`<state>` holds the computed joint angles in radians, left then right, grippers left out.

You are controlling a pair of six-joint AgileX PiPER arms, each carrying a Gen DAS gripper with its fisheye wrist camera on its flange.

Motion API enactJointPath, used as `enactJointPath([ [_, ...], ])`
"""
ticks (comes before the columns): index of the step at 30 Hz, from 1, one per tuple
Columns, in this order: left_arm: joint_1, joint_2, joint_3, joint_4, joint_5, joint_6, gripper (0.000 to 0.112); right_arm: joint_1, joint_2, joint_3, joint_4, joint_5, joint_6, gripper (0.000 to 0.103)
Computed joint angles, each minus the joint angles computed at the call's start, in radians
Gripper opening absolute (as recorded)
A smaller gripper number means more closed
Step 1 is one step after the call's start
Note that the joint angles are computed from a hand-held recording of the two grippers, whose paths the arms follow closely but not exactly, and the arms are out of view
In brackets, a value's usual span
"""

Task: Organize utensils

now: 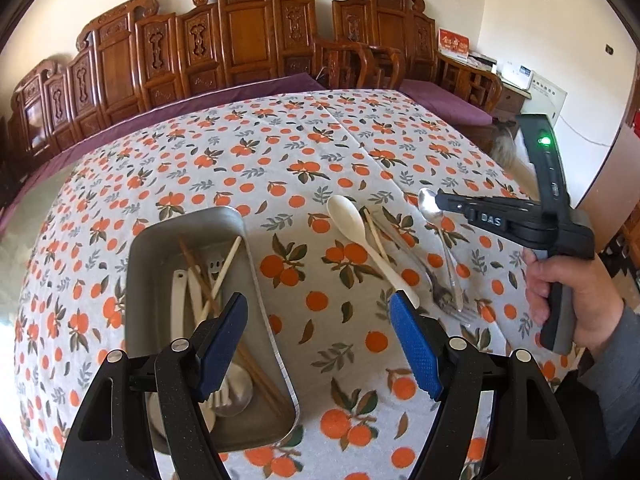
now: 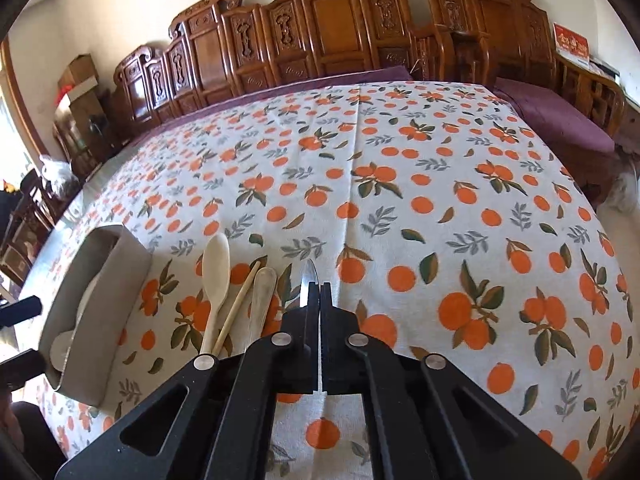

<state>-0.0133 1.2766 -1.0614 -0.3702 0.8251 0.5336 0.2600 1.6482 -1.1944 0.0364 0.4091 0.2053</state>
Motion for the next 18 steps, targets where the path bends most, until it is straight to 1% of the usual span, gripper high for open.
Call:
enactJointPath([
  [5, -0.105, 0.057, -0.025, 0.074, -0.050, -0.108, 0.070, -0.052, -0.037, 0.037, 0.115, -0.016, -0.121, 0.001],
  [12, -0.226, 0.181, -0.073, 0.154, -0.108, -0.226, 0.070, -0.100, -0.045, 0.069, 0.197, -0.016, -0.212, 0.001],
  [14, -0.245, 0.227, -0.096, 0.158, -0.115, -0.241, 0.063, -0.106, -0.045, 0.074, 0.215, -0.016, -0.231, 0.001],
  [15, -0.252, 0.244, -0.106, 0.158, -0.116, -0.248, 0.062, -0.105, -0.044, 0.075, 0.216, -0.016, -0.233, 0.001],
  [17, -0.257, 0.283, -0.131, 0.151, -0.116, -0.257, 0.053, -0.105, -0.041, 0.076, 0.224, -0.014, -0.245, 0.001],
  [18, -0.258, 0.310, -0.151, 0.148, -0.110, -0.265, 0.051, -0.104, -0.041, 0.077, 0.229, -0.015, -0.253, 0.001],
])
